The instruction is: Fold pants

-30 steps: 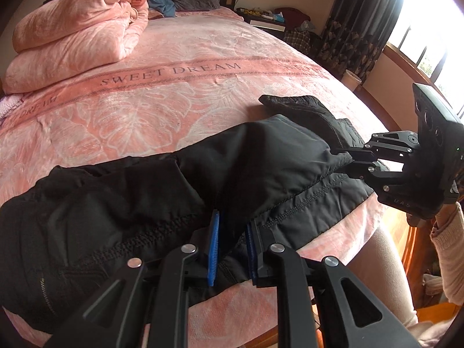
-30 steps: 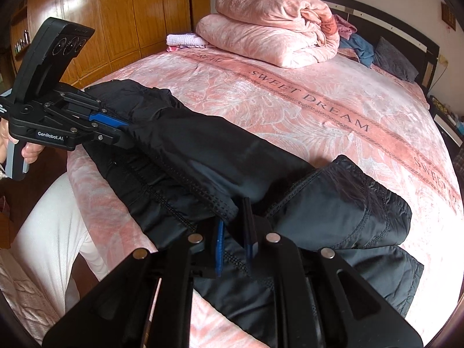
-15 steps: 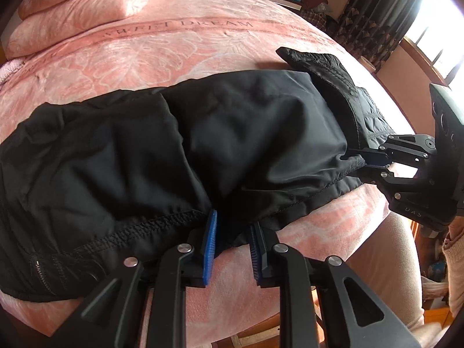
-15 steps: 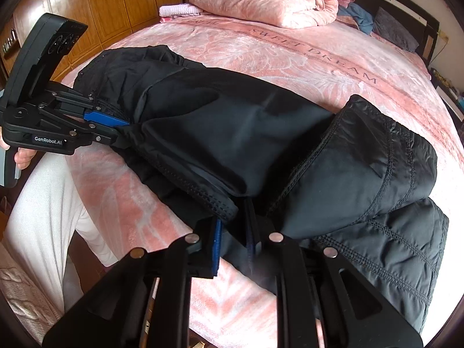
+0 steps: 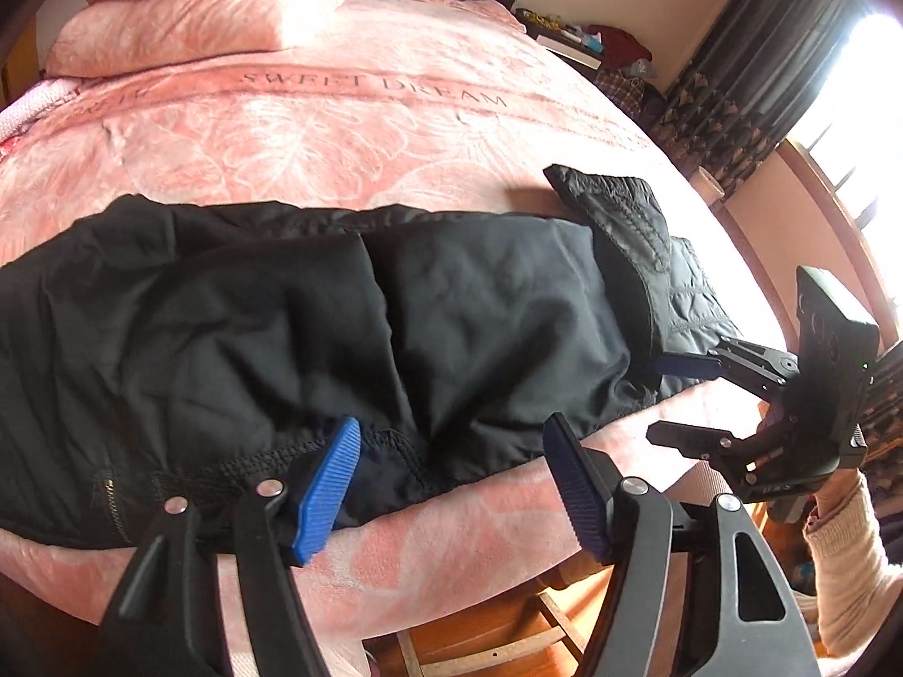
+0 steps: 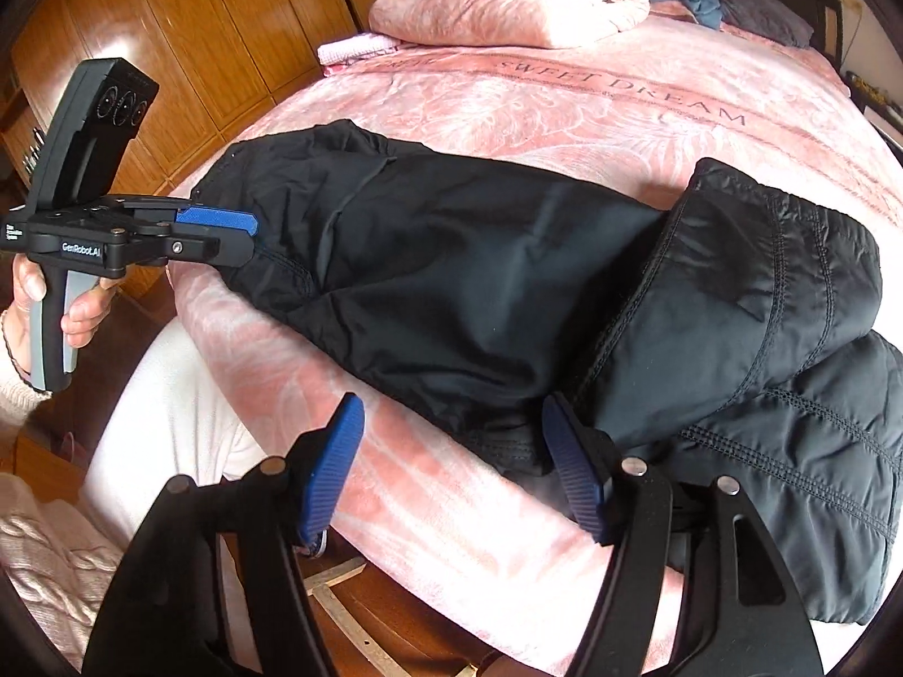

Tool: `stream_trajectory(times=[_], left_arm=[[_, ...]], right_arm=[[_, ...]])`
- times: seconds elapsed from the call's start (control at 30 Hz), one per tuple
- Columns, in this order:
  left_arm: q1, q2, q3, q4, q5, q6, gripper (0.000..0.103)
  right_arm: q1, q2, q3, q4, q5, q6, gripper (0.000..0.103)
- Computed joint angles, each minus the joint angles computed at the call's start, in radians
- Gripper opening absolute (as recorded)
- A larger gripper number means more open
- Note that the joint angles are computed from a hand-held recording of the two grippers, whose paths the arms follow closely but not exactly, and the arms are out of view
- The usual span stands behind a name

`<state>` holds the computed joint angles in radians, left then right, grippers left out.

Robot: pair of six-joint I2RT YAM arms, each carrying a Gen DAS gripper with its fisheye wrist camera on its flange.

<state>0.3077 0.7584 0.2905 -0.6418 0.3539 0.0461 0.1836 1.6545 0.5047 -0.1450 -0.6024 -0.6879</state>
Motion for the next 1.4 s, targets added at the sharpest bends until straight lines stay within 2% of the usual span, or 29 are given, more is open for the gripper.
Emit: stream_trajectory(times=[0.1, 0.2, 0.3, 0.43, 0.63, 0.73, 0.87, 0.97, 1.0, 1.03, 1.07, 1.1, 1.13, 1.23, 1.4], left_arm=[[0.039, 0.06, 0.043, 0.047, -0.039, 0.004, 0.075], [0.025, 0.144, 0.065, 0.131, -0.089, -0.009, 0.075], [0.0, 0.224, 0.069, 0.22, -0.132, -0.03, 0.075], [-0.012, 0.321, 0.075, 0.295, -0.144, -0.07, 0.075], [-0.043, 0.447, 0.09, 0.393, -0.264, -0.133, 0.084], [-0.041, 0.539, 0.113, 0.435, -0.305, -0.143, 0.084], [-0.042, 0.619, 0.13, 0.488, -0.344, -0.182, 0.084], [-0.048, 0.655, 0.131, 0.536, -0.375, -0.223, 0.084], [-0.048, 0.665, 0.131, 0.544, -0.373, -0.236, 0.084], [-0.047, 0.672, 0.131, 0.55, -0.369, -0.245, 0.084], [-0.049, 0.678, 0.13, 0.555, -0.369, -0.249, 0.084], [-0.049, 0.68, 0.128, 0.56, -0.367, -0.247, 0.085], [-0.048, 0.683, 0.126, 0.565, -0.363, -0.241, 0.085], [-0.043, 0.684, 0.112, 0.578, -0.354, -0.227, 0.086], [-0.044, 0.672, 0.088, 0.594, -0.352, -0.224, 0.087]], right_arm=[[-0.023, -0.07, 0.035, -0.035, 0.002, 0.102, 0.066], [-0.003, -0.092, 0.096, 0.005, 0.108, 0.29, 0.066], [0.053, -0.001, 0.21, 0.015, 0.291, 0.459, 0.066], [0.112, 0.16, 0.345, 0.026, 0.432, 0.606, 0.066], [0.179, 0.304, 0.459, 0.014, 0.553, 0.707, 0.064], [0.221, 0.355, 0.508, -0.004, 0.636, 0.732, 0.068], [0.261, 0.423, 0.567, -0.024, 0.745, 0.762, 0.069], [0.265, 0.455, 0.597, -0.027, 0.8, 0.779, 0.064], [0.263, 0.467, 0.611, -0.033, 0.816, 0.784, 0.057], [0.258, 0.477, 0.623, -0.039, 0.822, 0.785, 0.049], [0.251, 0.485, 0.635, -0.045, 0.816, 0.788, 0.036], [0.242, 0.488, 0.642, -0.049, 0.798, 0.789, 0.03], [0.235, 0.481, 0.636, -0.046, 0.78, 0.778, 0.016], [0.198, 0.421, 0.581, -0.017, 0.721, 0.78, 0.008], [0.053, 0.213, 0.389, 0.086, 0.511, 0.812, 0.007]])
